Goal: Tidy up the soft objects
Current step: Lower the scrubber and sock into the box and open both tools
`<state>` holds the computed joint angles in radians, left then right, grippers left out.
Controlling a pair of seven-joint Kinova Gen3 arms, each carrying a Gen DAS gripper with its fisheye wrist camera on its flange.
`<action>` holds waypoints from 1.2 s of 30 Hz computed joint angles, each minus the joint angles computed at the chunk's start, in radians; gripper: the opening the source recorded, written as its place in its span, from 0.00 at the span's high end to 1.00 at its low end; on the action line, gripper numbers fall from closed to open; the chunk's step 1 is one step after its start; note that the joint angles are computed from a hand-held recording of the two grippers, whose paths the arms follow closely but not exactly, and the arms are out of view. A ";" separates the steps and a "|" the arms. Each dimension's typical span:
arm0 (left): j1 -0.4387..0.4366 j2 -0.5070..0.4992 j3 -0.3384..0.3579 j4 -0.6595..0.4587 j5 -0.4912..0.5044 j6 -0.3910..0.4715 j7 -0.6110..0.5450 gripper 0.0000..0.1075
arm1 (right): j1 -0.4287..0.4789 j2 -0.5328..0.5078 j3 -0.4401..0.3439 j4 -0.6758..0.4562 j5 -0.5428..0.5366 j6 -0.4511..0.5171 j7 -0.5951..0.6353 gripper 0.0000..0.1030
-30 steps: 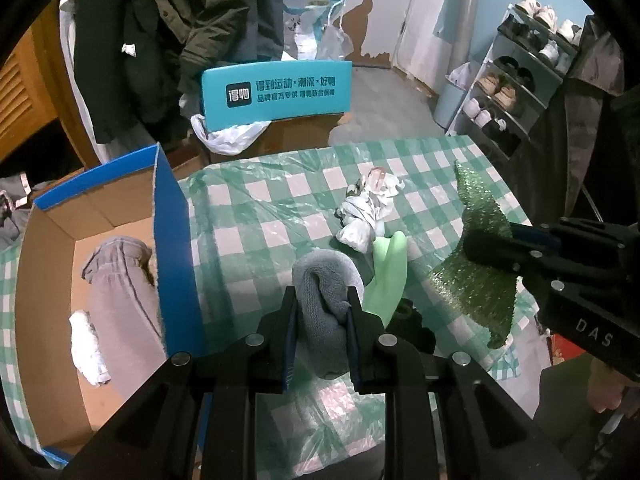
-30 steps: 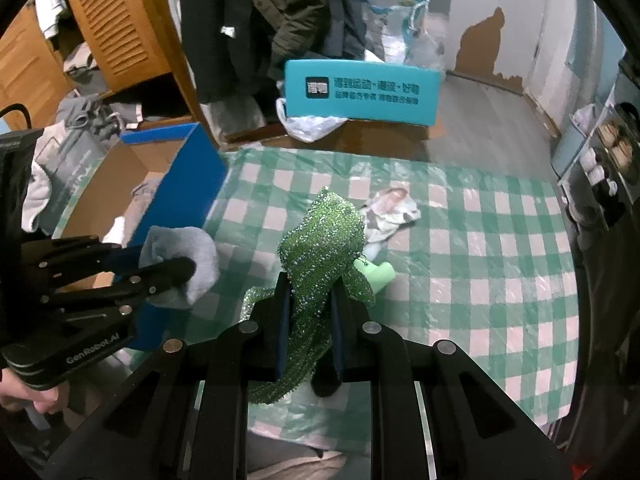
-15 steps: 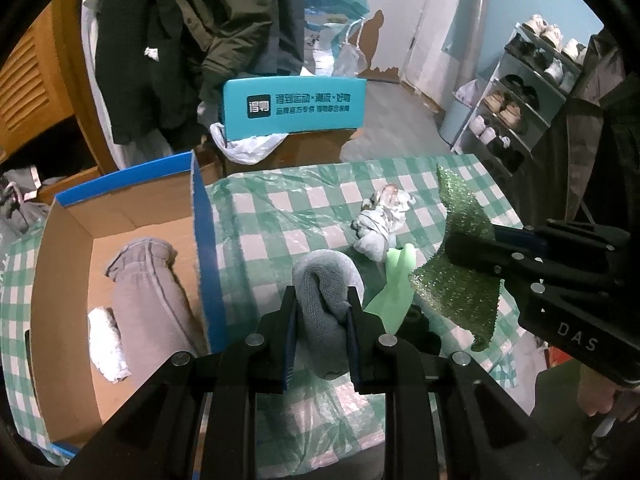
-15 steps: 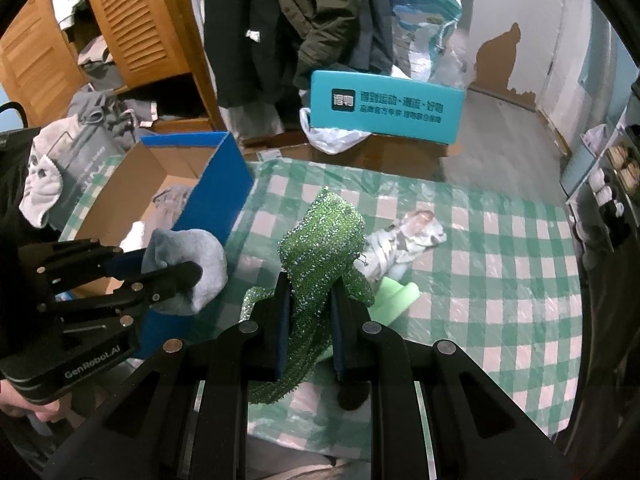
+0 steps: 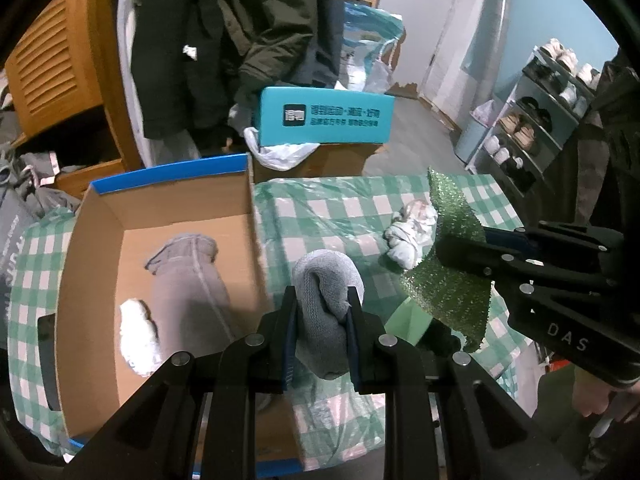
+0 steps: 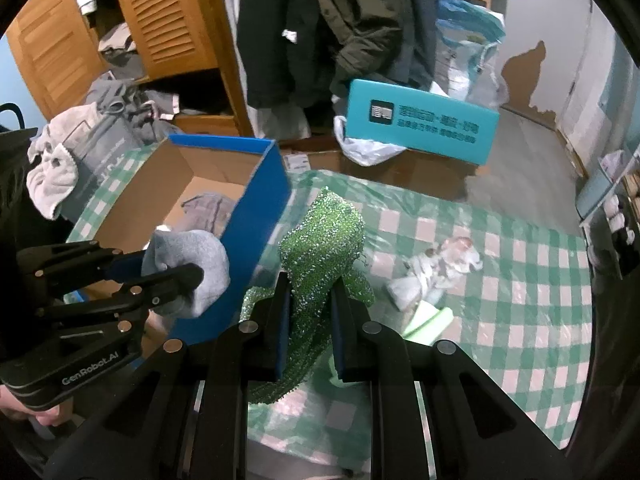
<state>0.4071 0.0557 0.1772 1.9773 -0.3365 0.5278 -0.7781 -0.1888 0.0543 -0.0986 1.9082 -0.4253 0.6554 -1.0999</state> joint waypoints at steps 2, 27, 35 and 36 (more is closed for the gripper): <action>-0.010 -0.013 -0.005 0.013 0.008 -0.004 -0.009 0.80 | -0.014 0.005 -0.009 -0.010 0.015 -0.003 -0.018 0.85; -0.200 -0.132 -0.021 0.141 0.114 -0.036 -0.137 0.80 | -0.189 0.096 -0.087 -0.139 0.196 0.001 -0.218 0.85; -0.237 -0.125 -0.039 0.161 0.133 -0.028 -0.173 0.80 | -0.222 0.151 -0.100 -0.174 0.226 0.019 -0.245 0.85; -0.241 -0.123 -0.042 0.162 0.140 -0.028 -0.180 0.80 | -0.224 0.157 -0.102 -0.178 0.226 0.021 -0.245 0.85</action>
<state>0.1662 -0.0674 0.1351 2.1393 -0.1968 0.4999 -0.9582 -0.4127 0.2113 -0.2008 1.7302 -0.1989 0.6766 -1.3451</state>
